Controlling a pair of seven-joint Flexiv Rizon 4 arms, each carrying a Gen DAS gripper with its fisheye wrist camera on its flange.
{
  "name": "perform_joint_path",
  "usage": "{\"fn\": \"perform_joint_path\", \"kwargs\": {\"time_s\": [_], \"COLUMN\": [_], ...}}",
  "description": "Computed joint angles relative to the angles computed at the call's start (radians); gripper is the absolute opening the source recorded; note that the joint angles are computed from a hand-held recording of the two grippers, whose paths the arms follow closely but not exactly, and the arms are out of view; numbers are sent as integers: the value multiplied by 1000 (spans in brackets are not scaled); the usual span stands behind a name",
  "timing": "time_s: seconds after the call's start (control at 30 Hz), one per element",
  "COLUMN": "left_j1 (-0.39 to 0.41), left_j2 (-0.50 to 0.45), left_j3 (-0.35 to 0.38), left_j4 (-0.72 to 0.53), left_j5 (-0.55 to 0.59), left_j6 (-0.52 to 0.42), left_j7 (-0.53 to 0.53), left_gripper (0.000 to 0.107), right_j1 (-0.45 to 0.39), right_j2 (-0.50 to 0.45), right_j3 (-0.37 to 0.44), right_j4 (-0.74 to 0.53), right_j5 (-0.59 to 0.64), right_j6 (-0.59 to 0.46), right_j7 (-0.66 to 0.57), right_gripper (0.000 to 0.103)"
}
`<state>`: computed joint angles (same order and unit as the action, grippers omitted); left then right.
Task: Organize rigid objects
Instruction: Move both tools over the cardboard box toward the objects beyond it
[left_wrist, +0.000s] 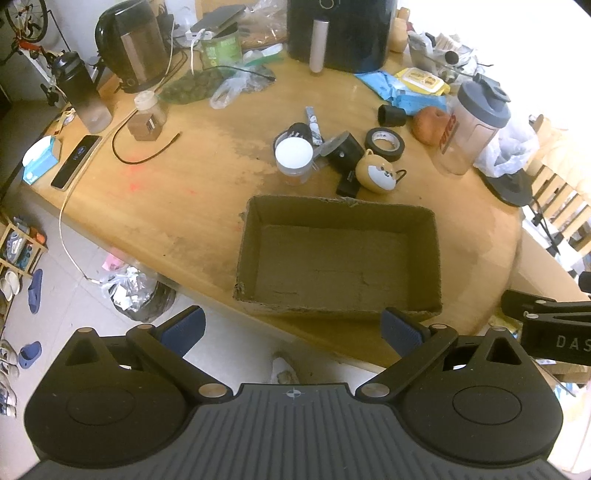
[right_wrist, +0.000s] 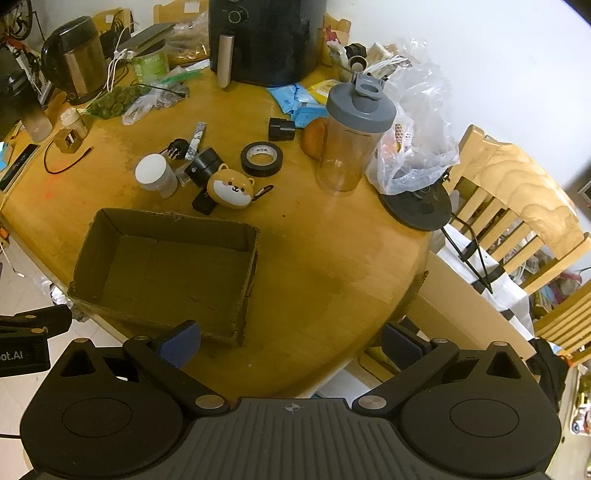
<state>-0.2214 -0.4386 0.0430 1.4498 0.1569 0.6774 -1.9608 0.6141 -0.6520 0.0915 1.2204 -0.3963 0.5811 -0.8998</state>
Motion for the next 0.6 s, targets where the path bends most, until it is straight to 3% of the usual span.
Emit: {"fn": "perform_joint_path", "kwargs": {"time_s": [0.33, 0.6], "left_j1": [22, 46], "left_j2": [12, -30], "left_j3": [-12, -16], "left_j4": [39, 0], "left_j5": [-44, -78], "left_j6": [28, 27], "left_j7": [27, 85], "left_gripper": [103, 103], "right_j1": [-2, 8], "right_j2": [-15, -62], "right_j3": [11, 3], "right_j4": [-22, -97], "right_j5": [27, 42], "right_j6": [-15, -58], "right_j7": [-20, -23], "right_gripper": [103, 103]}}
